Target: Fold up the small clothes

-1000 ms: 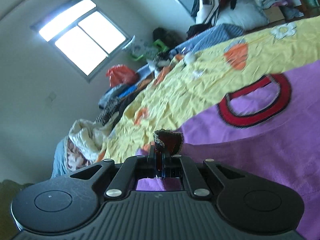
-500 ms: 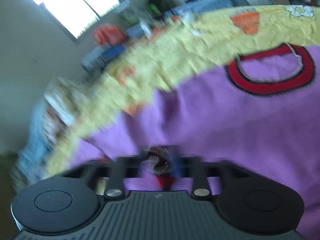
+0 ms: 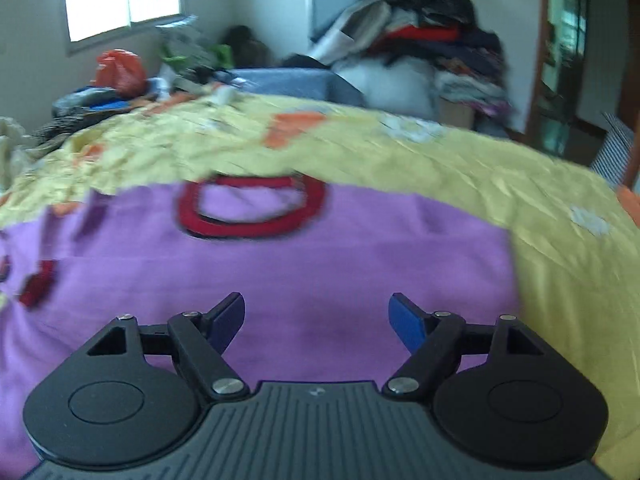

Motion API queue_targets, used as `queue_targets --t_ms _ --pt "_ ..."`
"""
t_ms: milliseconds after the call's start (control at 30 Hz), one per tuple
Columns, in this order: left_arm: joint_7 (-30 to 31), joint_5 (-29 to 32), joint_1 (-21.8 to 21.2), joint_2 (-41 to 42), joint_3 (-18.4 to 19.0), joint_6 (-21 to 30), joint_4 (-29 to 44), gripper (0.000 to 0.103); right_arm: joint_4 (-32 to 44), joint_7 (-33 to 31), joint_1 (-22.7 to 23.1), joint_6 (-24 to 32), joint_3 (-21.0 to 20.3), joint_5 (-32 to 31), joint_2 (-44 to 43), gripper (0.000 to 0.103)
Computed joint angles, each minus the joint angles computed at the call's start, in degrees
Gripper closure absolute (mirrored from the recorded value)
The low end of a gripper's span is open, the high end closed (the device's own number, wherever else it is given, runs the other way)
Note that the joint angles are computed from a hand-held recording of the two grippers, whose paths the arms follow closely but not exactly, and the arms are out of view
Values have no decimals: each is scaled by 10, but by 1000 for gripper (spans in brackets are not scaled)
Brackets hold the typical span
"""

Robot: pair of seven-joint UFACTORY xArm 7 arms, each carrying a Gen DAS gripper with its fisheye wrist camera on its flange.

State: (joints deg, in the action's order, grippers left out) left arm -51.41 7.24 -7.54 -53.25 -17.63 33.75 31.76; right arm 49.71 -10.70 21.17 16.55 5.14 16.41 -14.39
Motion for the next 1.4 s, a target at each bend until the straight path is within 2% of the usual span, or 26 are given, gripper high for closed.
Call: queue_targets --t_ms 67,100,167,200,233,267,333,367,433,467,500,567,633,733,800,867,900,1000,1067,1100,1167,1300,1400 --pt "8 23 28 59 -10 -11 14 0 -2 24 -23 10 0 -21 6 25" --pt "10 33 40 87 -16 11 27 0 -8 30 -34 9 0 -33 6 25" --pt "11 50 52 130 -20 70 47 0 -26 -17 -12 -6 -31 0 -1 25" --pt "1 84 64 126 -37 79 44 0 -30 -26 -15 -5 -28 -3 -5 25" --pt "-4 110 69 119 -50 107 45 0 -35 -15 -43 -7 -2 -30 -9 25" --pt "-3 114 59 108 -45 131 43 0 -39 5 -47 -10 3 -56 -12 25" --pt "-3 106 30 58 -20 134 15 0 -35 39 -61 -4 17 -83 -12 24" --pt "-2 113 24 16 -20 147 0 0 -35 68 -74 2 31 -109 -18 22" --pt "9 138 20 -59 -29 170 -26 0 -44 126 -94 13 58 -155 -42 11" --pt "25 156 13 -110 -27 170 -50 0 -50 148 -98 10 68 -169 -51 10" --pt "42 168 2 -158 -28 165 -75 0 -67 151 -78 4 57 -158 -72 10" --pt "114 192 -35 -260 -3 151 -132 0 -101 115 -10 -7 14 -102 -110 10" --pt "189 203 -49 -304 11 179 -149 0 -146 117 26 -20 5 -64 -164 10" --pt "257 219 -31 -328 12 194 -169 0 -202 126 81 -41 -8 -27 -228 10" --pt "293 218 -25 -331 32 174 -184 0 -230 151 105 -48 -3 -9 -260 10" --pt "314 219 -4 -307 28 156 -190 0 -243 158 128 -43 -7 -5 -276 10" --pt "325 221 11 -293 39 133 -195 1 -244 169 131 -44 -1 -4 -277 10" --pt "346 201 33 -282 66 103 -206 17 -258 182 142 -36 -3 -7 -297 10" --pt "359 174 37 -291 84 105 -211 40 -261 192 136 -29 2 -14 -306 10" --pt "363 159 41 -299 94 112 -212 46 -265 194 138 -27 1 -16 -312 10" --pt "369 134 53 -311 113 112 -218 68 -268 195 137 -18 -1 -21 -317 10" --pt "378 83 78 -352 150 120 -224 86 -276 212 127 -7 -1 -24 -328 10" --pt "387 42 95 -369 186 118 -221 86 -284 223 122 -9 2 -27 -337 10"
